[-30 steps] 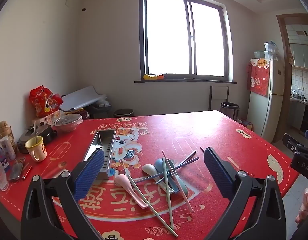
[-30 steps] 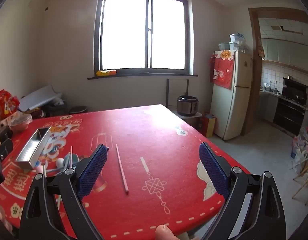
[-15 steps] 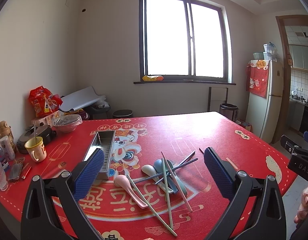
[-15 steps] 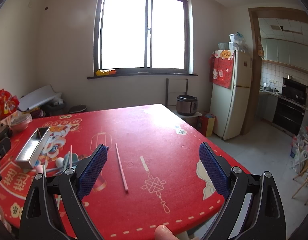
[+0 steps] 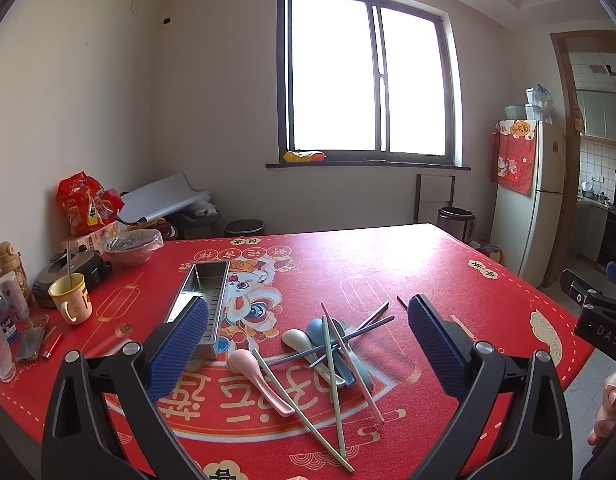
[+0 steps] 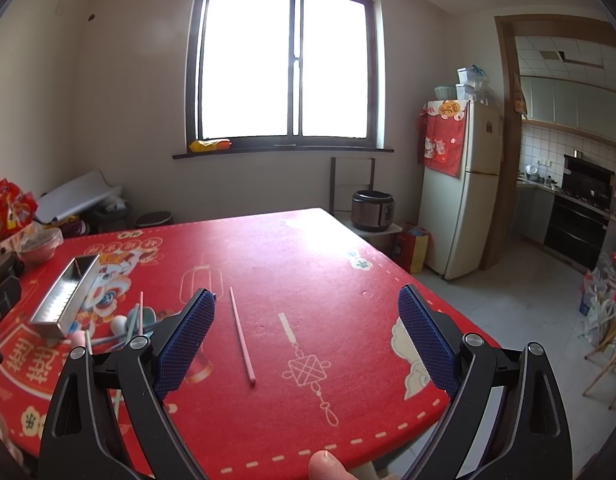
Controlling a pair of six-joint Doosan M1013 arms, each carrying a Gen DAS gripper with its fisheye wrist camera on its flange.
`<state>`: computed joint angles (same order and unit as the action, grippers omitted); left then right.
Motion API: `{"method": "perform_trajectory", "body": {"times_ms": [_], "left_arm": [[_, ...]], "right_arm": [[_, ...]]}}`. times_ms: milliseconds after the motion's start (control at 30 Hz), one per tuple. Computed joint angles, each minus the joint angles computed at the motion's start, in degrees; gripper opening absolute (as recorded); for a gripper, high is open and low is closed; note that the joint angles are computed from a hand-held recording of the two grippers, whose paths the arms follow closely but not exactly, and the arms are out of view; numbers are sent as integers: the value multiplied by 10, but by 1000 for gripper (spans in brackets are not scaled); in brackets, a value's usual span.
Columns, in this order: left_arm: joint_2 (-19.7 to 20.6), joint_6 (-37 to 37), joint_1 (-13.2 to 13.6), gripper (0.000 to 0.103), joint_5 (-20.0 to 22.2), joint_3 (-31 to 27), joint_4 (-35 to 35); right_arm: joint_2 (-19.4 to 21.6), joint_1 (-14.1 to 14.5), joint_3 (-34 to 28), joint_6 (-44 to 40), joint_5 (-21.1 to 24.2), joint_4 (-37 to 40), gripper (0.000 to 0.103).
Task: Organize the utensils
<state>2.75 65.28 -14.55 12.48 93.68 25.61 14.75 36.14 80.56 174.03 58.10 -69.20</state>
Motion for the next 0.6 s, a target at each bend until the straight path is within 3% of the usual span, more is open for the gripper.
{"method": "perform_trajectory", "body": {"times_ms": [600], "left_arm": [[0, 4, 0, 98, -1, 1, -6]], "right_arm": [[1, 1, 1, 0, 0, 2, 90]]}}
